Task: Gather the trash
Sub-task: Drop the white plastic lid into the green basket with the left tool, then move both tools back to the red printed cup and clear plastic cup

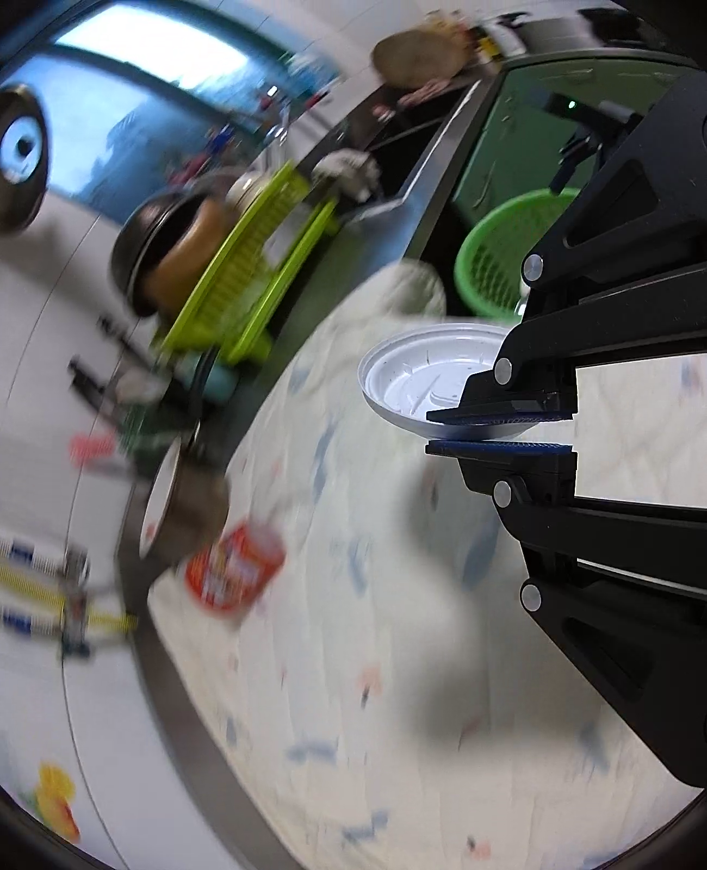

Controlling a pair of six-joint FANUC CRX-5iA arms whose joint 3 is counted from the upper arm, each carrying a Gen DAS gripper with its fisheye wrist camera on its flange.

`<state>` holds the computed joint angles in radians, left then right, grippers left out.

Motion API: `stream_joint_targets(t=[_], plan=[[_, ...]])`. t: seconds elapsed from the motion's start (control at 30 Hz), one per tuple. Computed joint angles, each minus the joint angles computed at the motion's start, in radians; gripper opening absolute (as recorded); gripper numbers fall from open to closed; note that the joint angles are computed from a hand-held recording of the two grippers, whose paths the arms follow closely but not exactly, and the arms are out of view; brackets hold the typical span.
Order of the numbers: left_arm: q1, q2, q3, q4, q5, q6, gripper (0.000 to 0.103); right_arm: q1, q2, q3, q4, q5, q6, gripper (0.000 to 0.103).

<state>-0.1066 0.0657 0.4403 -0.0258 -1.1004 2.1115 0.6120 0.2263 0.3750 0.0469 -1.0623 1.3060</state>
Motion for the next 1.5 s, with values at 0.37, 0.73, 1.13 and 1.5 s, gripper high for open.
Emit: stream_joint_targets(t=[0.37,0.73,1.13,1.5], plan=[[-0.124,0.196,0.183,0.061,-0.025,-0.051,0.004,-0.036,-0.084,-0.059,-0.031,0.052,-0.007,0.081],[-0.203,0.403,0.39,0.066,-0.148,-0.085,0.005,-0.053,-0.134,-0.097,-0.045,0.078,-0.017,0.082],[-0.206,0.46,0.375,0.155,-0.143,-0.096,0.031,-0.048,-0.137,-0.087,-0.045,0.084,-0.008,0.082],[-0.181,0.377,0.33,0.095,-0.126,-0.074,0.055,-0.025,-0.104,-0.02,-0.055,0.077,0.042,0.082]])
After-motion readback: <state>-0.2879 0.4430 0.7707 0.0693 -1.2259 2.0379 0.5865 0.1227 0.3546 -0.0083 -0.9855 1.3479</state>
